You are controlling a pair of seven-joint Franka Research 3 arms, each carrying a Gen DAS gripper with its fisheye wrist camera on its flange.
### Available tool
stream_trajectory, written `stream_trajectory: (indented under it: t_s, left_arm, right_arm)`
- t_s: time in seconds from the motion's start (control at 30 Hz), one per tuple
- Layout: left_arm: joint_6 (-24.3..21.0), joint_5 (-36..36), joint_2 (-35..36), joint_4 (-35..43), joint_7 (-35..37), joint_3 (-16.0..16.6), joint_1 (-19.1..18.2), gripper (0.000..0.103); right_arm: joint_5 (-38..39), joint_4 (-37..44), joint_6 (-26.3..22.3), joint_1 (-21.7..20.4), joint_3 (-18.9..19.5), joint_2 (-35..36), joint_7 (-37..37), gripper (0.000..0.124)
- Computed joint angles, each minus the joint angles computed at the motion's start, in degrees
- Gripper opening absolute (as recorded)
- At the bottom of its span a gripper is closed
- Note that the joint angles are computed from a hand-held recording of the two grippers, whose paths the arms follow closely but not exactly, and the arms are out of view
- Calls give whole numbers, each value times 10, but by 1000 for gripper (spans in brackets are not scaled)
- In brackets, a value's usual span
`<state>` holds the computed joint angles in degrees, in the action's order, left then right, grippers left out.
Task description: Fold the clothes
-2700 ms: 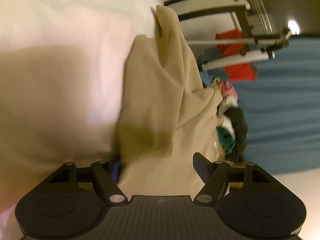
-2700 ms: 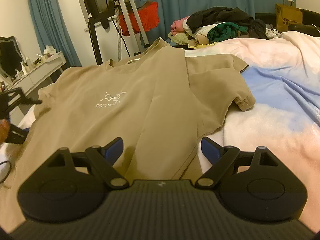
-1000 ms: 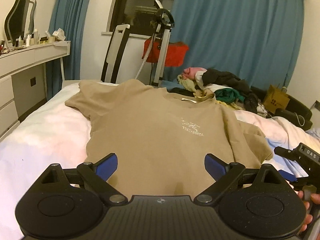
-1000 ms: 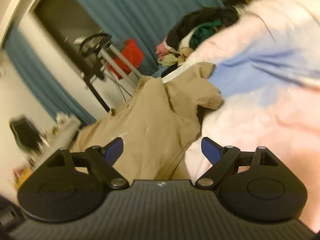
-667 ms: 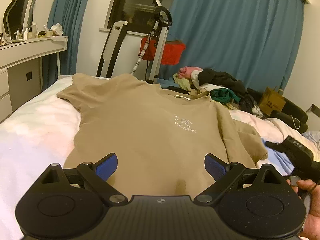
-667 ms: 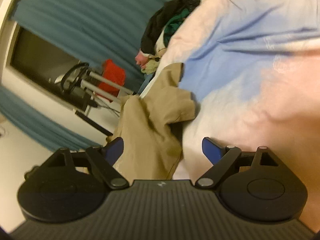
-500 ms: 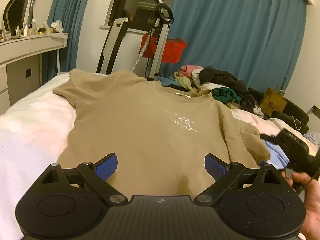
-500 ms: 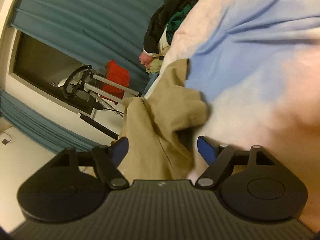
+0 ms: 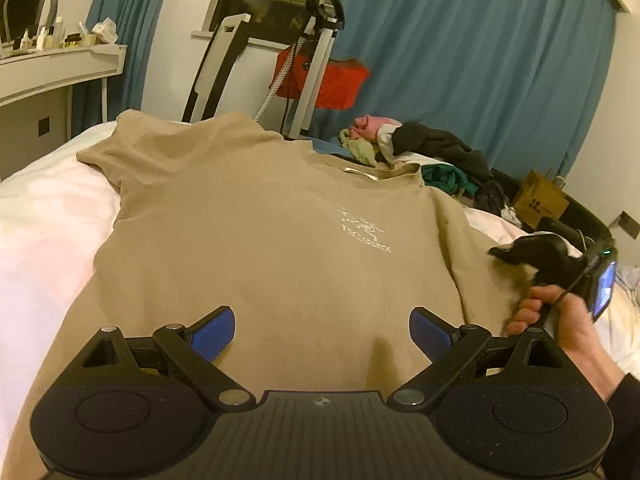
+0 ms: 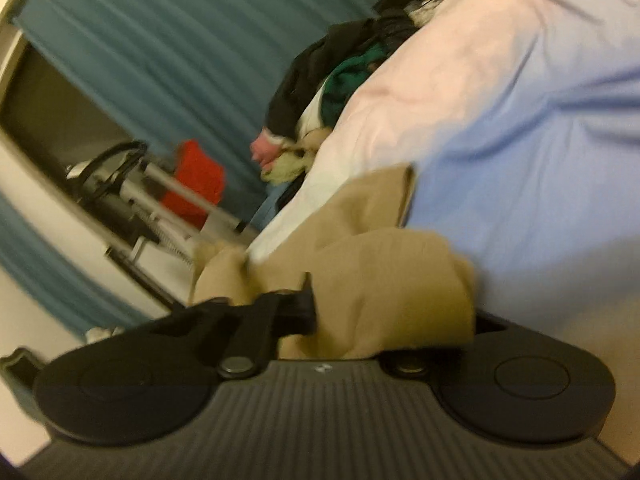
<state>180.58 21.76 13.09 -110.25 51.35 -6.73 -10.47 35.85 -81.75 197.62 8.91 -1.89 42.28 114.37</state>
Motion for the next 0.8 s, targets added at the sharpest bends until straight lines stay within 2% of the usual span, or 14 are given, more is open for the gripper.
stream_trajectory:
  t_s: [0.03, 0.17, 0.2, 0.27, 0.33, 0.43, 0.47, 0.53, 0.57, 0.6, 0.63, 0.73, 0.77, 0.8]
  left_arm:
    - [-3, -6, 6, 6, 5, -7, 6, 96]
    - [-18, -37, 23, 22, 32, -39, 30, 96]
    - [-22, -48, 26, 24, 44, -50, 39, 96]
    - [-23, -61, 27, 23, 60, -60, 46, 96]
    - [-17, -58, 25, 20, 62, -48, 36, 96]
    - [-5, -44, 19, 15, 59, -28, 20, 96]
    - [-1, -40, 17, 12, 57, -23, 16, 96]
    - [1, -42, 11, 6, 65, -31, 23, 96]
    - [2, -45, 8, 2, 70, -37, 28, 96]
    - [2, -51, 5, -2, 79, -47, 36, 96]
    - [5, -59, 0, -8, 89, -59, 47, 96]
    - [16, -87, -16, -29, 135, -102, 82, 96]
    - [21, -95, -23, -37, 153, -113, 90, 96]
    - [24, -106, -30, -46, 173, -140, 112, 96]
  right_arm:
    - [-22, -2, 3, 0, -11, -1, 7, 9]
    - [-71, 1, 31, -39, 9, -5, -53, 6]
    - [-60, 2, 31, -38, -1, -5, -58, 6]
    - [1, 9, -3, -11, -58, -3, -67, 6]
    - [26, 2, -54, 3, -96, -10, -63, 6]
    - [-1, -44, -84, 2, -98, -49, -64, 10]
    - [-11, -59, -94, 2, -99, -62, -63, 15]
    - [-33, -96, -105, 11, -105, -94, -64, 44]
    - [-45, -119, -104, 22, -114, -114, -64, 74]
    - [-53, -157, -90, 51, -140, -140, -63, 88]
    - [-56, -195, -77, 92, -177, -166, -65, 86]
    - [-56, -298, -56, 185, -241, -256, -115, 86]
    - [-11, -327, -49, 235, -272, -288, -172, 86]
    - [75, -346, -43, 285, -295, -319, -269, 86]
